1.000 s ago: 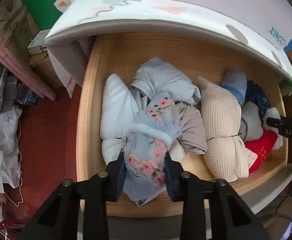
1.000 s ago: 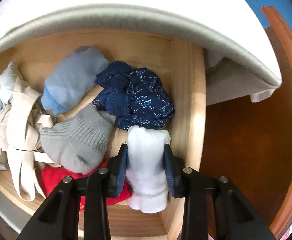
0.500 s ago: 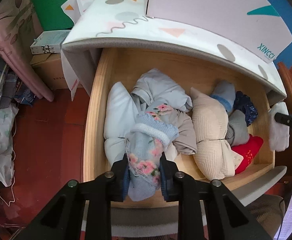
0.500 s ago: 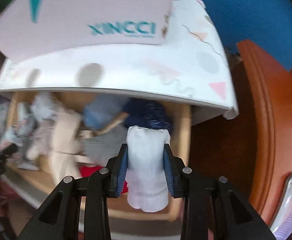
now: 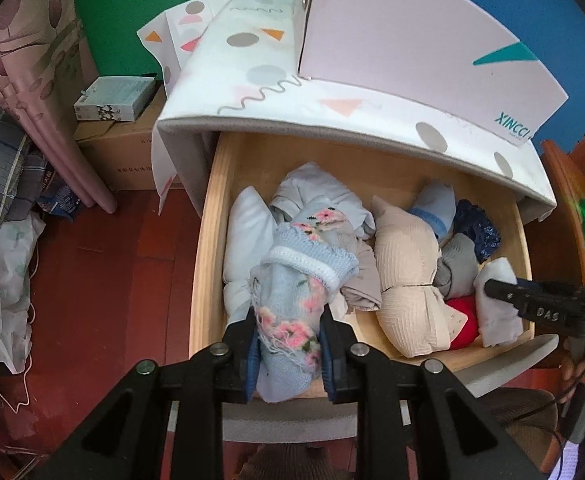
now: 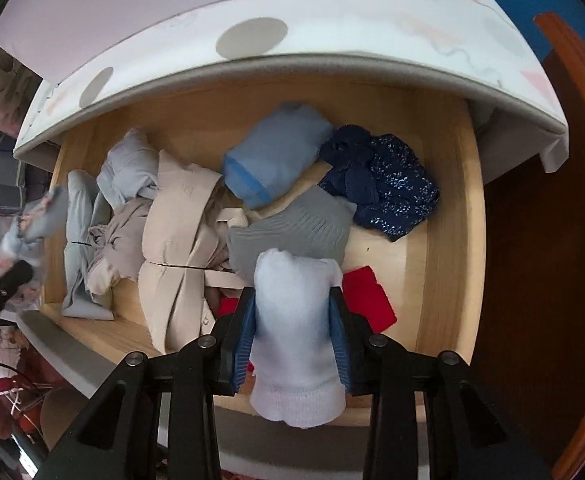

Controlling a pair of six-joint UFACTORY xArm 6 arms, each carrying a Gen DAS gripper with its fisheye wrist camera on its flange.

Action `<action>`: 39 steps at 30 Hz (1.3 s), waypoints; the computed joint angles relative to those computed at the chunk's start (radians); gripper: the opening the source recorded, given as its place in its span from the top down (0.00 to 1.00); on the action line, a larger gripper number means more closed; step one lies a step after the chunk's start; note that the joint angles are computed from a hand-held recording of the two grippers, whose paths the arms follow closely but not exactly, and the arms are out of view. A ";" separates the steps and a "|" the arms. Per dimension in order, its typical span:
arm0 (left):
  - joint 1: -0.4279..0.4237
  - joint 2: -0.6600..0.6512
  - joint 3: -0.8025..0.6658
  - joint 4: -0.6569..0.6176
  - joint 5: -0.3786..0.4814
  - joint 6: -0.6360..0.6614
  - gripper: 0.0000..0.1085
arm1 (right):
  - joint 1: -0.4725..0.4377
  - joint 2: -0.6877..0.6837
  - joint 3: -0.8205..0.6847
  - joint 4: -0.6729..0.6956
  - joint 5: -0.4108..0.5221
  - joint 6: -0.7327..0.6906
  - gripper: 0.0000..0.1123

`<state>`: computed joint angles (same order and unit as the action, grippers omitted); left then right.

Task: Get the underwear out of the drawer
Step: 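Lift the white sock with the right tool while the left tool lifts the floral sock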

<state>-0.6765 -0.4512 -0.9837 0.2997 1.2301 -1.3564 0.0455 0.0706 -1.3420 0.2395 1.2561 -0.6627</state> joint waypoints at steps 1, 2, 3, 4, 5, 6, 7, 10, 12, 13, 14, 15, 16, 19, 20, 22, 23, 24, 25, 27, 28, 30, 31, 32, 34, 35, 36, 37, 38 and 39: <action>0.000 -0.002 -0.001 0.002 0.001 -0.003 0.78 | 0.006 0.002 0.000 -0.002 -0.003 0.002 0.67; 0.001 -0.005 -0.003 0.004 0.002 -0.005 0.78 | 0.011 -0.002 0.012 -0.006 -0.014 -0.001 0.67; 0.001 -0.007 -0.007 0.007 0.005 -0.007 0.78 | 0.013 -0.008 0.022 -0.005 -0.024 -0.003 0.67; 0.001 -0.007 -0.011 0.010 0.008 -0.010 0.78 | 0.013 -0.007 0.023 -0.005 -0.028 -0.003 0.67; 0.001 -0.008 -0.015 0.012 0.012 -0.011 0.78 | 0.015 -0.012 0.029 -0.006 -0.035 -0.005 0.67; 0.002 -0.007 -0.017 0.014 0.011 -0.010 0.78 | 0.018 -0.014 0.041 -0.006 -0.048 -0.008 0.64; 0.000 -0.008 -0.021 0.019 0.015 -0.011 0.78 | 0.019 -0.019 0.053 -0.009 -0.055 -0.012 0.64; 0.000 -0.011 -0.026 0.021 0.019 -0.014 0.78 | 0.018 -0.032 0.074 -0.015 -0.062 -0.013 0.60; -0.003 -0.011 -0.031 0.025 0.029 -0.017 0.78 | 0.023 -0.043 0.095 -0.050 -0.078 -0.009 0.58; -0.005 -0.012 -0.032 0.027 0.030 -0.018 0.78 | 0.024 -0.051 0.113 -0.062 -0.094 -0.014 0.58; -0.007 -0.012 -0.033 0.029 0.031 -0.020 0.78 | 0.021 -0.051 0.119 -0.065 -0.095 -0.007 0.58; -0.009 -0.008 -0.038 0.030 0.035 -0.020 0.78 | 0.017 -0.047 0.118 -0.065 -0.091 0.000 0.60; -0.011 -0.006 -0.041 0.031 0.039 -0.021 0.78 | 0.012 -0.046 0.117 -0.058 -0.092 0.001 0.61; -0.013 -0.006 -0.047 0.036 0.043 -0.027 0.78 | 0.008 -0.048 0.115 -0.057 -0.096 0.012 0.65; -0.015 -0.005 -0.051 0.040 0.047 -0.027 0.78 | 0.006 -0.050 0.116 -0.057 -0.098 0.014 0.66; -0.018 -0.003 -0.060 0.047 0.058 -0.027 0.78 | 0.006 -0.054 0.117 -0.064 -0.106 0.018 0.67; -0.018 -0.001 -0.067 0.049 0.064 -0.024 0.78 | 0.004 -0.052 0.113 -0.066 -0.105 0.018 0.67; -0.019 0.000 -0.073 0.052 0.070 -0.022 0.78 | 0.003 -0.053 0.111 -0.069 -0.106 0.018 0.67; -0.020 0.000 -0.079 0.057 0.078 -0.021 0.78 | 0.002 -0.056 0.112 -0.082 -0.114 0.020 0.67; -0.021 0.003 -0.100 0.067 0.093 -0.015 0.78 | 0.004 -0.063 0.114 -0.110 -0.137 0.027 0.67; -0.023 0.005 -0.111 0.075 0.102 -0.013 0.78 | 0.002 -0.065 0.115 -0.123 -0.148 0.031 0.67; -0.025 0.010 -0.138 0.088 0.123 -0.005 0.78 | -0.006 -0.066 0.111 -0.144 -0.157 0.033 0.67; -0.025 0.012 -0.150 0.094 0.132 0.001 0.78 | -0.011 -0.064 0.117 -0.154 -0.172 0.031 0.67; -0.026 0.017 -0.173 0.105 0.147 0.011 0.78 | -0.014 -0.063 0.118 -0.159 -0.176 0.031 0.67; -0.026 0.025 -0.210 0.125 0.172 0.025 0.78 | -0.024 -0.055 0.113 -0.150 -0.172 0.029 0.67; -0.024 0.028 -0.228 0.134 0.181 0.033 0.78 | -0.025 -0.055 0.115 -0.151 -0.176 0.028 0.67; -0.018 0.035 -0.258 0.145 0.192 0.051 0.78 | -0.027 -0.055 0.117 -0.151 -0.180 0.025 0.67; -0.014 0.042 -0.287 0.160 0.202 0.063 0.78 | -0.025 -0.060 0.125 -0.154 -0.188 0.022 0.67; -0.007 0.051 -0.318 0.171 0.209 0.078 0.78 | -0.026 -0.062 0.128 -0.153 -0.192 0.016 0.67; 0.000 0.061 -0.344 0.178 0.215 0.093 0.78 | -0.031 -0.061 0.127 -0.147 -0.191 0.009 0.67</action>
